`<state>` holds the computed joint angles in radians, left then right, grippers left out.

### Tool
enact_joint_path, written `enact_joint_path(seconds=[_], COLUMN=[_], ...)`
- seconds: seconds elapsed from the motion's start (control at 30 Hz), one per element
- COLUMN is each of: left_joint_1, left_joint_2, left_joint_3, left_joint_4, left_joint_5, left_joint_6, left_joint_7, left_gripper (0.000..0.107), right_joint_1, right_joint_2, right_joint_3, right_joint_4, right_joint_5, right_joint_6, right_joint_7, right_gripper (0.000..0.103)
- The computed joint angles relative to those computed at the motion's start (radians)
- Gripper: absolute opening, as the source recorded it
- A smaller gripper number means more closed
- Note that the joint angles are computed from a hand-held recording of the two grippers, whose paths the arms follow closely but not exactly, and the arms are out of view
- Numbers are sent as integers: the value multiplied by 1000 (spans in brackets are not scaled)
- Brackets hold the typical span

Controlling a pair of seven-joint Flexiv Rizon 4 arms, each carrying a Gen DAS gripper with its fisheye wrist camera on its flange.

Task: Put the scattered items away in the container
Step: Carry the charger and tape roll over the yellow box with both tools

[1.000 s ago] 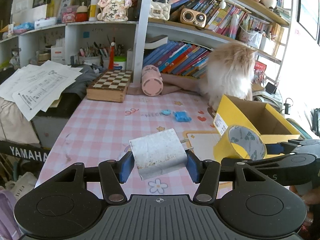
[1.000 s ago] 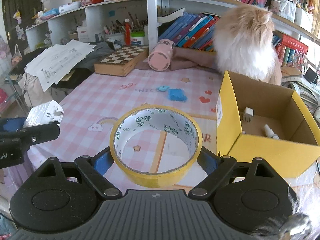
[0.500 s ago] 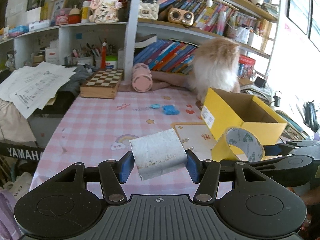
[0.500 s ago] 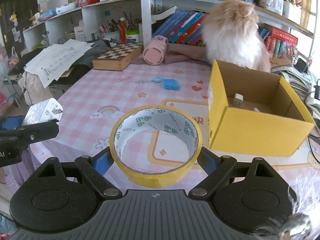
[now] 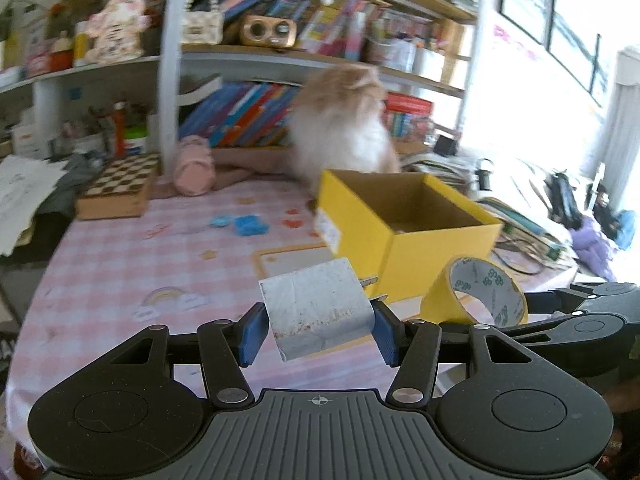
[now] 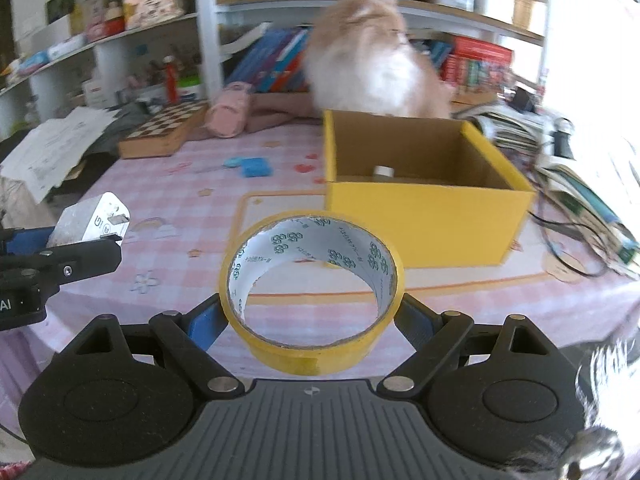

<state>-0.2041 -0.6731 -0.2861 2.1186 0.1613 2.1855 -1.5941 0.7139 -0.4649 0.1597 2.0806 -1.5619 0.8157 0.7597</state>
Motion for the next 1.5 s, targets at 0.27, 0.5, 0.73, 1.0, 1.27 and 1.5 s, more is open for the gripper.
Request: enact_joint_path(seconds=[0.27,0.5,0.73,1.0,1.27,1.5], left_joint_1=[42,64,67,49,35,8], left_joint_2=[-40,-67,-101,-136,-176,-216], left_joint_3=[-92,-147,-192,-209,-233,-233], left_joint_4=[-61,-99,-152,-212,-277,-357], left_joint_5=[88,107,103,66,41,9], left_joint_6=[-68,-119,-160,-192,-234,-255], left_joint_7=[34,70,122,159,218,266], left_gripper=[55,55,55,55,55,55], right_joint_1=[8,3,-10,-48,-80,-114], right_joint_2=[51,68,88,97,104,104], right_joint_3=[27,35,34,25,15,-2], right_joint_4=[77,104,127,138,149,141], right_joint_5=[92,136,165,141,122,60], right_joint_6=[-68,-81,-97,-72,-65,-73], right_joint_7=[53,74,80,59,59,38], right_gripper=[88,88,88,88,88,88])
